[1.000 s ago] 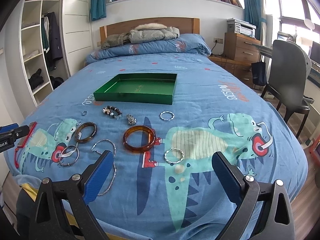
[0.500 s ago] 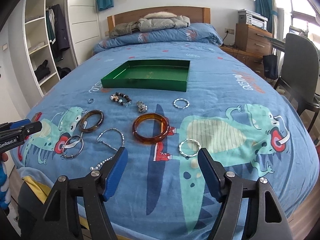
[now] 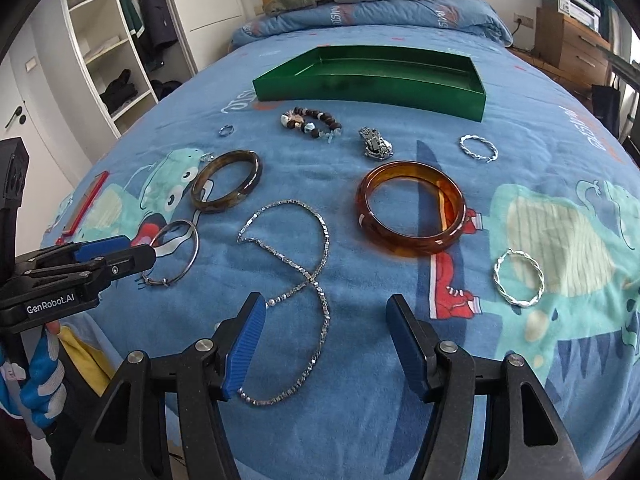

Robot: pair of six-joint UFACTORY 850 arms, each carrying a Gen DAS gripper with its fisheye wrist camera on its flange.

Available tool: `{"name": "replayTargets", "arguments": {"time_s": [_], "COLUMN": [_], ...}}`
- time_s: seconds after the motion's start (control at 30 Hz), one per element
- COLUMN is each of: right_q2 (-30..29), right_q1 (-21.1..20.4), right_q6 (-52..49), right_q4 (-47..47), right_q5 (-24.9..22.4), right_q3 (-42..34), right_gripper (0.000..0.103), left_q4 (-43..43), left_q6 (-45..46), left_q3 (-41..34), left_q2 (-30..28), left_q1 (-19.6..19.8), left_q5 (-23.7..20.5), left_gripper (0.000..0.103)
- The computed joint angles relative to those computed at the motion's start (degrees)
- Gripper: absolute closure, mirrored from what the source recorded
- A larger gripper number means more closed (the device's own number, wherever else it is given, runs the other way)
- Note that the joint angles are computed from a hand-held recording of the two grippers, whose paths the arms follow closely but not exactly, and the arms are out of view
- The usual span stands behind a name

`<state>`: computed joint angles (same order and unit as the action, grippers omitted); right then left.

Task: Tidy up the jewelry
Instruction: 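Grasp the silver hoop bangle with the left tool while the right tool grasps the silver chain necklace, then carry the hoop bangle and necklace into the green tray and open both tools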

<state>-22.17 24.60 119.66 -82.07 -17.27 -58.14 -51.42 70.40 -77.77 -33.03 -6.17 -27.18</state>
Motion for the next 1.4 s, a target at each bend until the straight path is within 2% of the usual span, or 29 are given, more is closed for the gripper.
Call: {"name": "replayTargets", "arguments": {"time_s": [0.13, 0.23, 0.33, 0.37, 0.43, 0.5, 0.57, 0.63, 0.7, 0.77, 1.4], "right_q2": [-1.5, -2.8, -3.9, -4.3, -5.5, -6.1, -6.2, -6.1, -6.0, -5.6, 2.5], "right_q1": [-0.8, -1.2, -1.1, -1.0, -0.7, -0.4, -0.2, 0.0, 0.0, 0.1, 3.2], "right_q6": [-5.2, -9.0, -15.1, -18.2, -25.6, -28.6, -29.7, -28.8, -27.8, -26.8, -5.8], "right_q4": [3.3, 5.6, 9.3, 11.3, 15.9, 16.8, 16.7, 15.3, 14.1, 13.0, -5.9], "right_q5": [1.0, 1.0, 0.8, 0.6, -1.0, -2.0, -3.2, -4.1, -4.2, -4.5, -7.0], "right_q3": [-1.5, -2.9, -4.5, -5.1, -6.7, -7.3, -7.5, -7.3, -7.0, -6.6, -1.8], "right_gripper": [0.041, 0.044, 0.059, 0.062, 0.062, 0.064, 0.071, 0.080, 0.092, 0.099, 0.100], "left_q4": [4.2, 4.9, 3.7, 2.8, 1.3, -0.9, -3.3, -5.1, -6.4, -7.0, -21.3], "left_q6": [-5.1, -4.0, 0.1, 1.4, 3.7, 6.5, 9.4, 11.2, 12.0, 11.6, 21.8], "left_q3": [-2.4, -2.5, -1.1, -1.0, -0.9, -0.4, 0.4, 0.7, 0.8, 0.6, 4.3], "left_q2": [-2.6, -3.3, -2.9, -3.0, -3.0, -2.8, -2.4, -2.2, -2.1, -2.0, 4.5], "left_q1": [0.0, -0.3, -1.5, -1.7, -1.9, -2.2, -2.5, -2.6, -2.4, -2.1, 0.4], "left_q5": [1.6, 2.9, 6.6, 7.2, 7.6, 7.9, 9.1, 9.6, 9.4, 8.9, 7.5], "left_gripper": [0.050, 0.051, 0.056, 0.060, 0.068, 0.082, 0.088, 0.095, 0.098, 0.099, 0.099]}}
